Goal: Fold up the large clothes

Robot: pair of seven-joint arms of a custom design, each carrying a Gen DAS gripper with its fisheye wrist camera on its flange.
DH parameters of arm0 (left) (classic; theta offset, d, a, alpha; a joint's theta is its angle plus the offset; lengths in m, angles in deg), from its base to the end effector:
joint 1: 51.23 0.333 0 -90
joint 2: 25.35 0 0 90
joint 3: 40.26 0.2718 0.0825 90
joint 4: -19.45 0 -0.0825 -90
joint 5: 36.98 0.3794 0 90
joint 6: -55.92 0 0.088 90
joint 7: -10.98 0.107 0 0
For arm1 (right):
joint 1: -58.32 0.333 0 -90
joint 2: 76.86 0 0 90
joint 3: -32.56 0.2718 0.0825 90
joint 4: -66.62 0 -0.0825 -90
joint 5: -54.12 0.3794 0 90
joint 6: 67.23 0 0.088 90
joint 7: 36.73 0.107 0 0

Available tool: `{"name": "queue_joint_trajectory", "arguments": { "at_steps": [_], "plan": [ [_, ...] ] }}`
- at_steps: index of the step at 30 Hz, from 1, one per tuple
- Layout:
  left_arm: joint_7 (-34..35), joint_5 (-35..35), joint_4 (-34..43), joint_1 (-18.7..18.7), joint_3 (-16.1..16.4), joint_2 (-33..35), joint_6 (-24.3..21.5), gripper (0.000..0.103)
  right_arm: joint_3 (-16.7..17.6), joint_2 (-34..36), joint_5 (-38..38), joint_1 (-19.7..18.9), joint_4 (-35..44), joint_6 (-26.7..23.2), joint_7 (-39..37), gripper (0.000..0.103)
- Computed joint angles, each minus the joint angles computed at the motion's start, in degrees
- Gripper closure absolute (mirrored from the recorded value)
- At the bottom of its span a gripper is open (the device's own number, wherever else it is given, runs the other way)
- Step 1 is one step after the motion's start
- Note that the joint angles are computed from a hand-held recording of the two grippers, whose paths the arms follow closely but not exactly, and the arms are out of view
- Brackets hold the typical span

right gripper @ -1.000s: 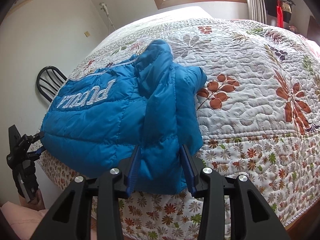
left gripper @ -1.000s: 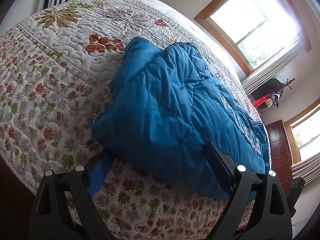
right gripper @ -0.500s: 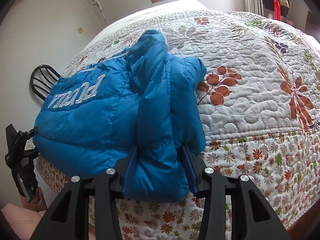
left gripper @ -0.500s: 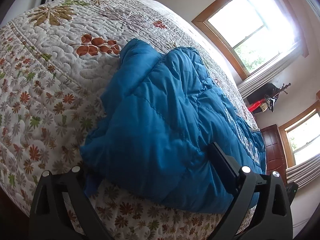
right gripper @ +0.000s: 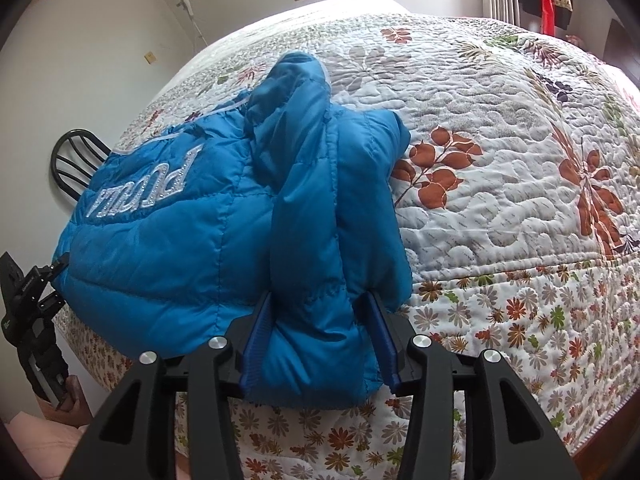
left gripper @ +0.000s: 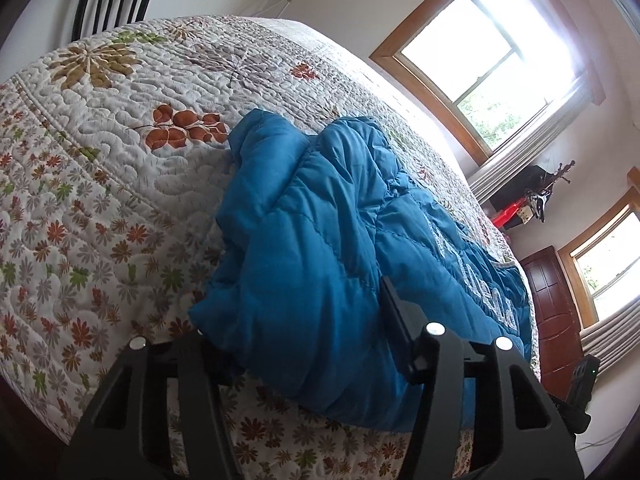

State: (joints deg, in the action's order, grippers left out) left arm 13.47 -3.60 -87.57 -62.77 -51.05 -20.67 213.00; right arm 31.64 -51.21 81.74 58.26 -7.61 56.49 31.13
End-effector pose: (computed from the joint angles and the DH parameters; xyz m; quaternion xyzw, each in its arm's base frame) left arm 0.5690 -0.2537 0.5162 -0.8219 0.3832 -0.4003 0.1317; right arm 0.7047 0.0088 0.5006 -0.7352 0.6095 -0.0471 0.2929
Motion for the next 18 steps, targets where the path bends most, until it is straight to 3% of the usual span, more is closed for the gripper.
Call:
{"name": "queue_joint_trajectory", "arguments": {
  "at_steps": [3,6,9,12,18],
  "plan": [
    [-0.82,1.23,-0.31,-0.04,0.18,0.03,0.71,0.050,-0.02,0.01,-0.02,0.08,-0.06,0.12,0.26,0.056],
    [-1.96,2.19,-1.29,0.21,0.47,0.17,3.46,0.060,0.00,0.03,0.13,0.03,-0.16,0.28,0.28,0.055],
    [-7.24,4.04,-5.03,1.11,1.57,-0.55,12.35,0.071,0.01,-0.20,0.15,0.02,-0.60,0.67,-0.05,0.055],
    [-13.24,6.96,-7.59,1.85,2.87,-0.28,20.52,0.074,0.19,-0.30,0.92,-0.31,-0.89,0.76,-0.63,0.055],
    [-26.40,18.94,-7.40,-0.33,7.75,1.38,27.32,0.074,0.57,0.46,2.77,-1.17,-0.21,0.19,-2.29,0.053]
  ]
}}
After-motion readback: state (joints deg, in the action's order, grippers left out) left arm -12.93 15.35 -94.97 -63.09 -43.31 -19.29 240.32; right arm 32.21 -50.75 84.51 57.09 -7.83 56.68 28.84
